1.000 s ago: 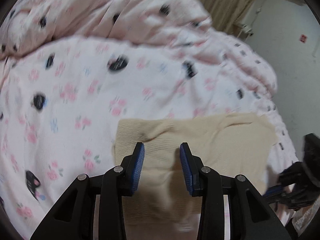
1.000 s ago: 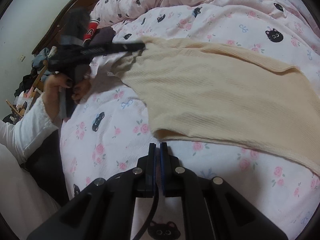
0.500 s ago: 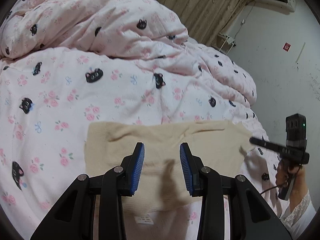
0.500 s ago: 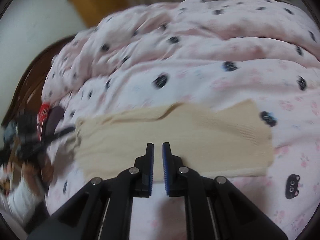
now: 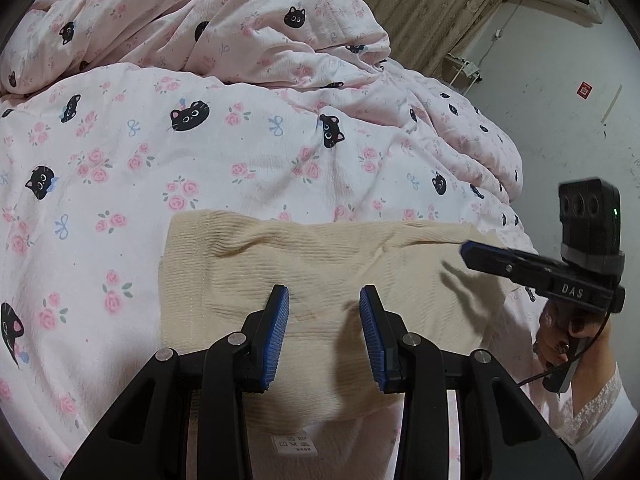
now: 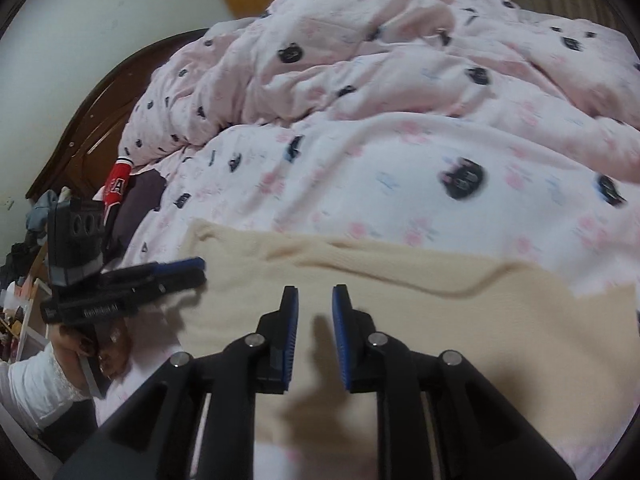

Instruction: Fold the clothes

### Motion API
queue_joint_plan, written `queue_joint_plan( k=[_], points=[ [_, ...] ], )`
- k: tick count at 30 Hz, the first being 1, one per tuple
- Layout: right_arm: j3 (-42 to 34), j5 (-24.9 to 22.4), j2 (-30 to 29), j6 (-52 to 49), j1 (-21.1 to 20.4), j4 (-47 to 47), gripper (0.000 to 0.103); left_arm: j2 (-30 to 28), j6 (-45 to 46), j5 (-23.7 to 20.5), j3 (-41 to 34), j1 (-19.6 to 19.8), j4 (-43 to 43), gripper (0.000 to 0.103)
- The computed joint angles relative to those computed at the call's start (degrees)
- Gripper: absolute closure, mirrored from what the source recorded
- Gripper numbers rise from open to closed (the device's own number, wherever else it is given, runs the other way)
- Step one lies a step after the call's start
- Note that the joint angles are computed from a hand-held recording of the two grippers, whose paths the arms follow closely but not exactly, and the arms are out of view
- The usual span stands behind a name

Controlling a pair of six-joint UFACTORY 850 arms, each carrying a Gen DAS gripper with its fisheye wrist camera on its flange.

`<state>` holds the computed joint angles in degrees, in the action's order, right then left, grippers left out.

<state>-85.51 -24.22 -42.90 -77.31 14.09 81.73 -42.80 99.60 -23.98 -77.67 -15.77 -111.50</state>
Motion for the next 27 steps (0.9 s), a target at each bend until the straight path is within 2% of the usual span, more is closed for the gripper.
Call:
queue_joint_plan(
  k=[4, 7, 10, 13, 16, 20, 25, 27],
  points=[
    [-8.29, 0.89, -5.27, 19.11, 1.81, -20.34, 0.082, -0.19, -1.30, -0.25, -0.27, 0.12, 1.04, 0.071],
    [-10.30, 3.54, -6.75, 24.16, 1.85, -23.79, 0.082, -0.22, -1.92, -0.36, -0.39, 0.16, 1.66, 0.071],
    [-10.21, 8.51, -6.69, 28.47, 1.44, -25.95, 0.082, -0.24, -2.39, -0.57, -0.42, 0.25, 2.05, 0.071],
    [-7.45, 12.20, -5.01, 23.83, 0.34, -18.26, 0.082, -0.25, -2.75, -0.70, -0.46, 0.32, 2.33, 0.071],
    [-3.35, 11.91, -2.49, 11.16, -1.47, -3.37, 0.082, -0.25, -2.98, -0.68, -0.50, 0.34, 2.48, 0.071],
    [2.81, 11.57, 1.38, 1.66, -3.04, 6.28, 0.081, -0.22, -3.04, -0.43, -0.50, 0.27, 2.59, 0.071],
    [4.24, 11.07, 1.29, 1.32, -3.58, 7.75, 0.080, -0.34, -3.38, -0.09, -0.65, 0.22, 2.84, 0.071],
    [3.04, 11.73, 0.21, 5.86, -3.45, 3.45, 0.080, -0.49, -4.03, -0.23, -0.78, 0.33, 3.18, 0.071]
  ],
)
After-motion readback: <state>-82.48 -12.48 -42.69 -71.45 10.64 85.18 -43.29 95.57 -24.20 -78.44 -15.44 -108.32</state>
